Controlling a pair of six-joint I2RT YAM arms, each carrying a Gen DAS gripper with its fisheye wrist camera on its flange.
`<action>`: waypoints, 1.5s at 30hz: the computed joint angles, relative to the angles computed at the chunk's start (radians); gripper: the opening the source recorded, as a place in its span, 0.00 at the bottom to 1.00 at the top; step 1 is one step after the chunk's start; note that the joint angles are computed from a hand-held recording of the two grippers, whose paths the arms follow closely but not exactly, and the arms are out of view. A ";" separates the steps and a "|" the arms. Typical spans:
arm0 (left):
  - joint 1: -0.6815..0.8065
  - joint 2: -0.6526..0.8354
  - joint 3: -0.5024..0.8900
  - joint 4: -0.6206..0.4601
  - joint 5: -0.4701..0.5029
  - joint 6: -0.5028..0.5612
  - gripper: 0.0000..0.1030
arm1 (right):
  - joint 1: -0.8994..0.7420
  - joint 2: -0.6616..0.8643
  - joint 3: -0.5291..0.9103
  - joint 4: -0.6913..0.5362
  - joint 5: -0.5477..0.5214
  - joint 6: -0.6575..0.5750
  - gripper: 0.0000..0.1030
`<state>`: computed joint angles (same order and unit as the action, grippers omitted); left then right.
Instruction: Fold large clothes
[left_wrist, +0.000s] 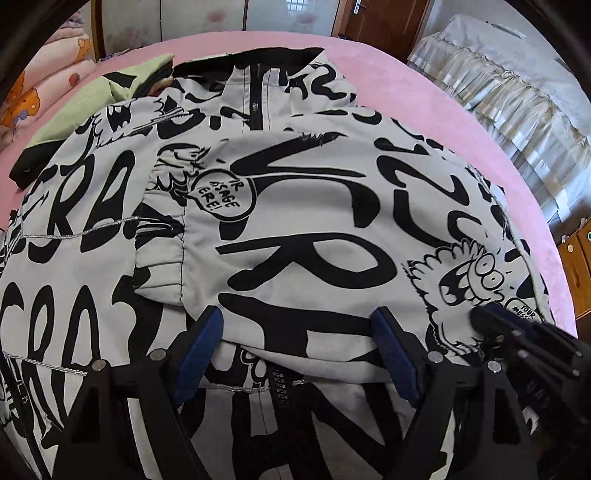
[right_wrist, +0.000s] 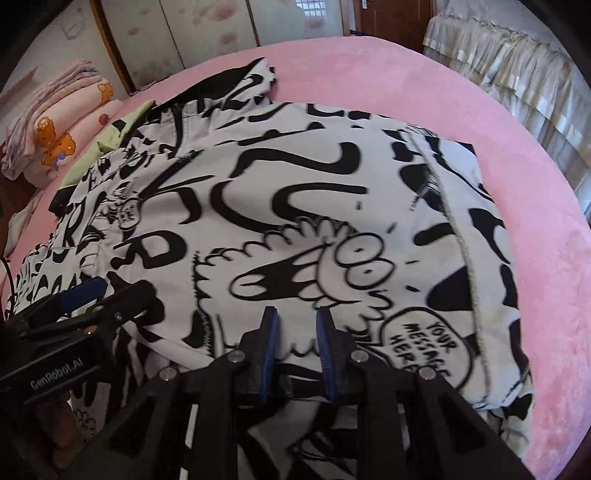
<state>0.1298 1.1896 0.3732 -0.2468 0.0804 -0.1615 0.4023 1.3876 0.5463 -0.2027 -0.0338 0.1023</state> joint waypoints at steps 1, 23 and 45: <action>0.004 -0.003 -0.006 0.007 0.000 0.009 0.79 | -0.018 -0.017 -0.010 0.001 0.015 -0.013 0.21; 0.032 -0.050 0.000 -0.065 -0.036 0.027 0.79 | -0.366 -0.253 -0.065 -0.139 -0.105 -0.190 0.17; 0.390 -0.764 0.243 -0.937 0.102 0.302 0.79 | -0.051 -0.749 0.006 -0.661 -0.065 0.023 0.17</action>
<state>0.5203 0.4254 0.6165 -1.1835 0.1820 0.1409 0.3513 0.6390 0.5526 -0.8637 -0.0985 0.1252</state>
